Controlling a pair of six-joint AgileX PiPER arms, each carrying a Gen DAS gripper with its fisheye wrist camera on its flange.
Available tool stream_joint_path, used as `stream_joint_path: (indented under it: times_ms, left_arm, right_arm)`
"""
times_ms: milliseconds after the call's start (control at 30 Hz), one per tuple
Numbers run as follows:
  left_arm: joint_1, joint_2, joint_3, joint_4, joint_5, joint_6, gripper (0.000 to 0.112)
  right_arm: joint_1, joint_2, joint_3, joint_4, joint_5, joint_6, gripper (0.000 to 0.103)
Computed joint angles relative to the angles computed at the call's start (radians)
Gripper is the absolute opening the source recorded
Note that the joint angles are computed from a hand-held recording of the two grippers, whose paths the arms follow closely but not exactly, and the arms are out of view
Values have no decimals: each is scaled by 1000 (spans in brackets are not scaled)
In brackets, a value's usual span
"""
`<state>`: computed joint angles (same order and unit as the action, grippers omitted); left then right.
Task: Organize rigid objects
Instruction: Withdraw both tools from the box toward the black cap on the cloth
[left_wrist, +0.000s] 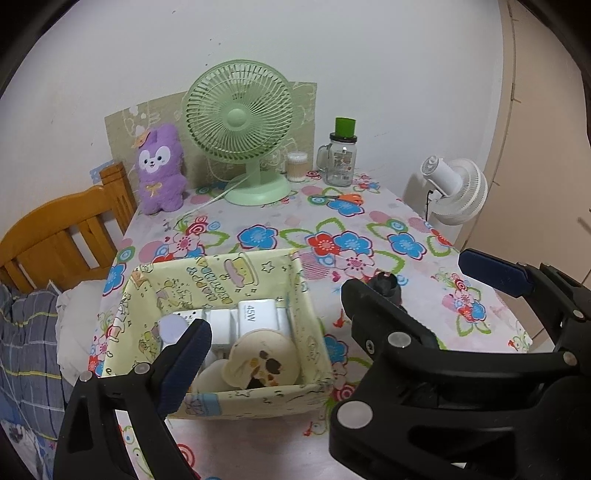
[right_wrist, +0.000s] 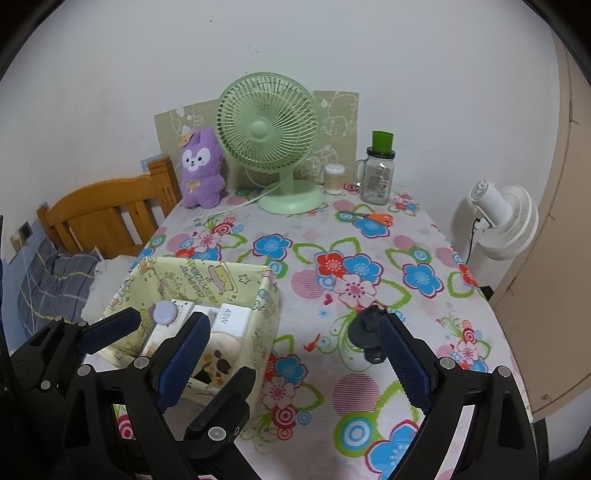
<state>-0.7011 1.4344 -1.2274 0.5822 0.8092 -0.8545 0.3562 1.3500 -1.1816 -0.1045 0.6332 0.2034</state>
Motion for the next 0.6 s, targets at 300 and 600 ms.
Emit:
stream_joint_path:
  times_ms: [300, 600]
  left_arm:
    - [-78, 34, -54, 51, 43, -57, 99]
    - [-138, 65, -90, 78, 56, -98, 103]
  right_arm:
    - [-79, -52, 26, 56, 6, -80, 96]
    - [-158, -96, 52, 110, 14, -155, 100]
